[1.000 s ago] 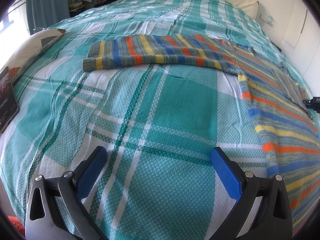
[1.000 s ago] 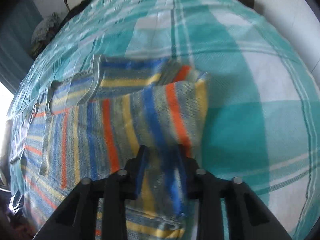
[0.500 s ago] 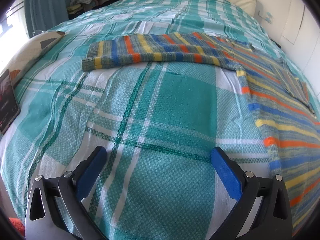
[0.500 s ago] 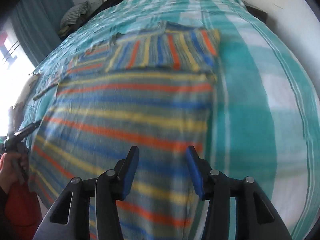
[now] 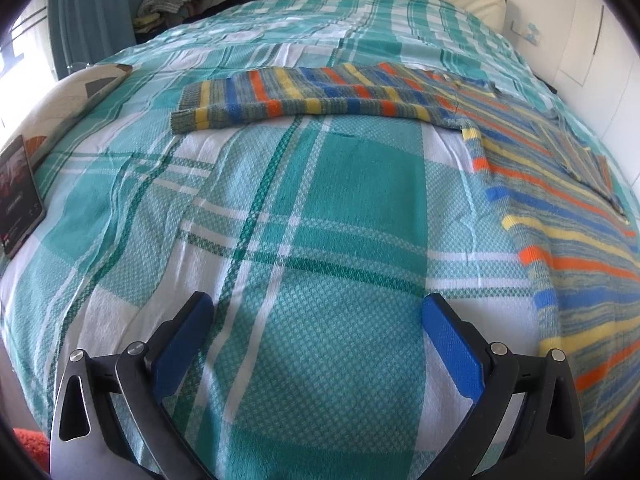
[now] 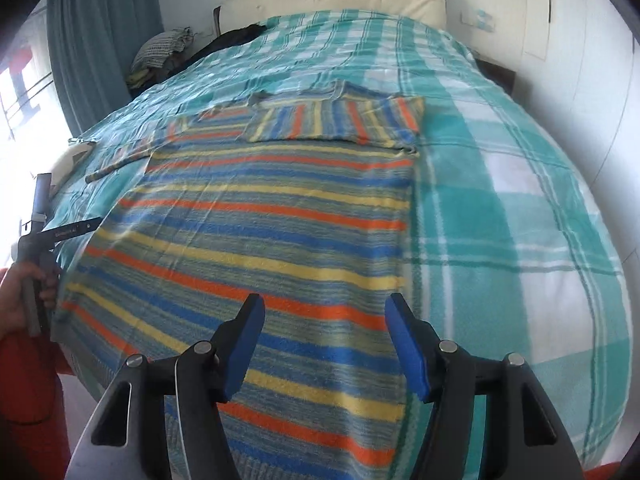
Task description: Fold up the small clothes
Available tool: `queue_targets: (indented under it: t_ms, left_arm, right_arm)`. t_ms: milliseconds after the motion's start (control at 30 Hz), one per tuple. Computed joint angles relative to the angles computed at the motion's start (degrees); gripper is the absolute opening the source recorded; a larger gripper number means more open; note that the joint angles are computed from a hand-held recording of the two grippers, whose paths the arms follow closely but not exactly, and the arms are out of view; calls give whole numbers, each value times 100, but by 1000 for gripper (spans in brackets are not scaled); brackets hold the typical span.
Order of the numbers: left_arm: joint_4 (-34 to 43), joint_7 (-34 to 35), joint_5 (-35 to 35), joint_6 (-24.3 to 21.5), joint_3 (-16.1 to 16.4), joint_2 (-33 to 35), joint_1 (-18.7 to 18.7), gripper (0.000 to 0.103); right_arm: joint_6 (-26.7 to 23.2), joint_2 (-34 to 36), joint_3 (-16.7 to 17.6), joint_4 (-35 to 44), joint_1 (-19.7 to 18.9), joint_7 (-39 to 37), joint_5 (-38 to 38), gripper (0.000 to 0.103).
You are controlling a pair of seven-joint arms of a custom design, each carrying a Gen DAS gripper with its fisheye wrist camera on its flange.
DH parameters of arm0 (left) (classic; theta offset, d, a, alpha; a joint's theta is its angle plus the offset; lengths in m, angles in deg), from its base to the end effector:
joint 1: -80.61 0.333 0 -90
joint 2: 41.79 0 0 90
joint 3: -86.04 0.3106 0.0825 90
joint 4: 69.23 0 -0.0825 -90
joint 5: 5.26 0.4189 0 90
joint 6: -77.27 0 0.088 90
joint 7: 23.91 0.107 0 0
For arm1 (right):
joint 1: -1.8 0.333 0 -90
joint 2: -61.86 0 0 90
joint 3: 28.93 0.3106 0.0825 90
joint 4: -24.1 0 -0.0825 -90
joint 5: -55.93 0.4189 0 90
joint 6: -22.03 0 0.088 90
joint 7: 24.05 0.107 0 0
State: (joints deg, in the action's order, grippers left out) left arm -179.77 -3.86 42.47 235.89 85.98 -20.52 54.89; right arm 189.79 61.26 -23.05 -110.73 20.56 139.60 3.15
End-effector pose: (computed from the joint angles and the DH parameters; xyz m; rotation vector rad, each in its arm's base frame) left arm 0.5933 -0.3218 0.3085 -1.9088 1.8046 -0.6177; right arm 0.4807 0.2760 0.3528 -1.7880 1.7951 -0.5294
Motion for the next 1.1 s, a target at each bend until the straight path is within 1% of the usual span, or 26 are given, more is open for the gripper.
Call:
queue_targets:
  t_ms: [100,367,633,767,1000,1100]
  left_arm:
    - [-15,-112,172,-42,44,-9,-70,103]
    - [16,-280,431,-126,18,11,-72,103]
    - [10,-296,453,-114,-38,8,-17,103]
    - [9,-309,471,-121,-39,7,-16,103]
    - [16,-319,480,-123,-46,13,-15,103]
    - [15,-320,482,-123,-48,13,-13,103]
  right_arm:
    - [62,19,-5,0,-1,26,-57,62]
    - [-114,75,18,59,86,101,-199,62]
    - [-199,126,-5,114,136,192,-240,62]
    - [-170,100,-22,89,129,333,-327,62]
    - [-85,116,-41,53,88,359,-203,62]
    - [-85,123,-44,72,90,454,-312,62]
